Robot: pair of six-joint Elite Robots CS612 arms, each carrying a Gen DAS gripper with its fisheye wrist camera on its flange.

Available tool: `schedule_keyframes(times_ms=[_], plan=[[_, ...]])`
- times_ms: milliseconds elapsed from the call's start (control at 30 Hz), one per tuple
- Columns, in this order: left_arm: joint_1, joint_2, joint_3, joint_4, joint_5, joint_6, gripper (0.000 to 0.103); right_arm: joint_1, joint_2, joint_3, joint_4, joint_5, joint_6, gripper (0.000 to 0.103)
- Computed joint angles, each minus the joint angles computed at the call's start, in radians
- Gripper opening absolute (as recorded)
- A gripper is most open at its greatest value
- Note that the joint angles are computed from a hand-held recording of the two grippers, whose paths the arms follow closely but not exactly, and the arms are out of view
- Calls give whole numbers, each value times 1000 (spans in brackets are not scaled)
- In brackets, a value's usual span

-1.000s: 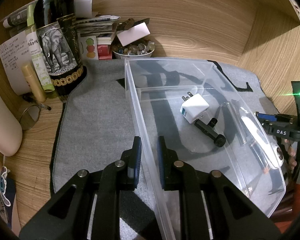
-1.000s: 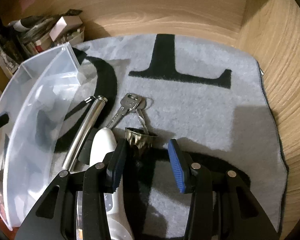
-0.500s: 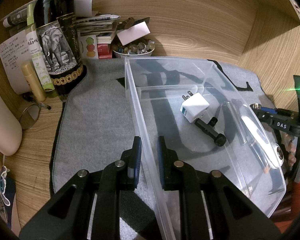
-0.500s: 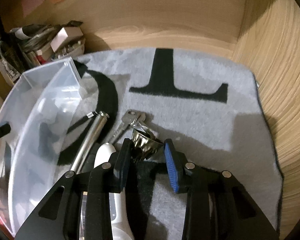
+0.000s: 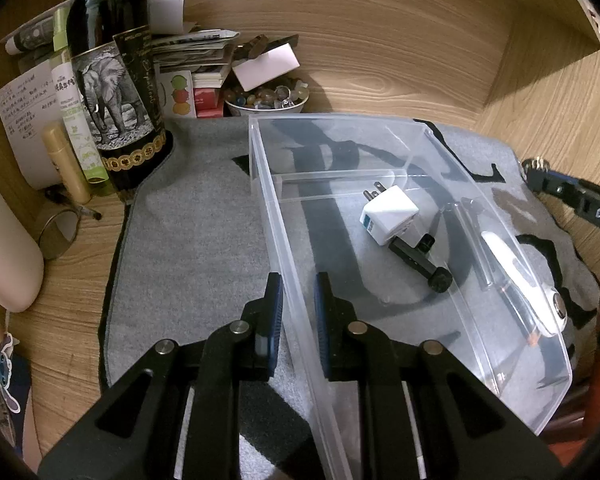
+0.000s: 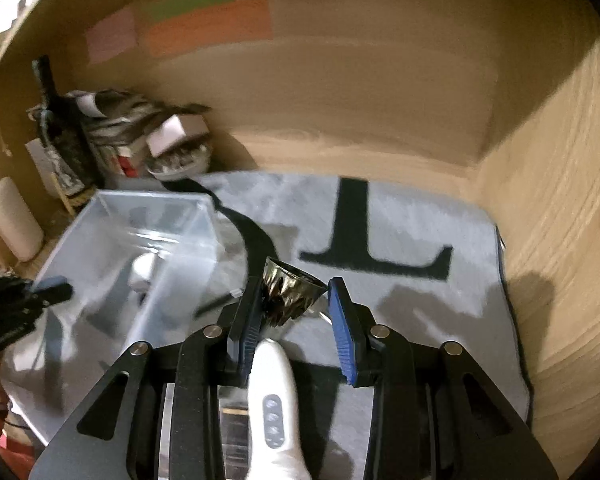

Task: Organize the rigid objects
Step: 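Grasp the small silver metal cup with the right gripper, then carry the silver cup into the clear box and release it with the right gripper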

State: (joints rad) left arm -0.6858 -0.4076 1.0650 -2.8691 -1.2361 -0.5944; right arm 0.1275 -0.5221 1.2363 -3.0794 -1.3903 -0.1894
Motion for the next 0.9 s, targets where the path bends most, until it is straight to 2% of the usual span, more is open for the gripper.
schedule_keyframes(times_ms=[233,467,633,900], plan=[[0,0,0,-2,-2,0,15,21,1,-13,-6,74,-61,31],[0,1,-1,-2,-2,1,15,44,11,-38,44,120,-133,31],[0,0,1,-2,-1,0,15,55,22,-60,100,131,-174,31],[0,1,-1,-3,-1,-1,15,67,39,-87,180,109,-219,31]])
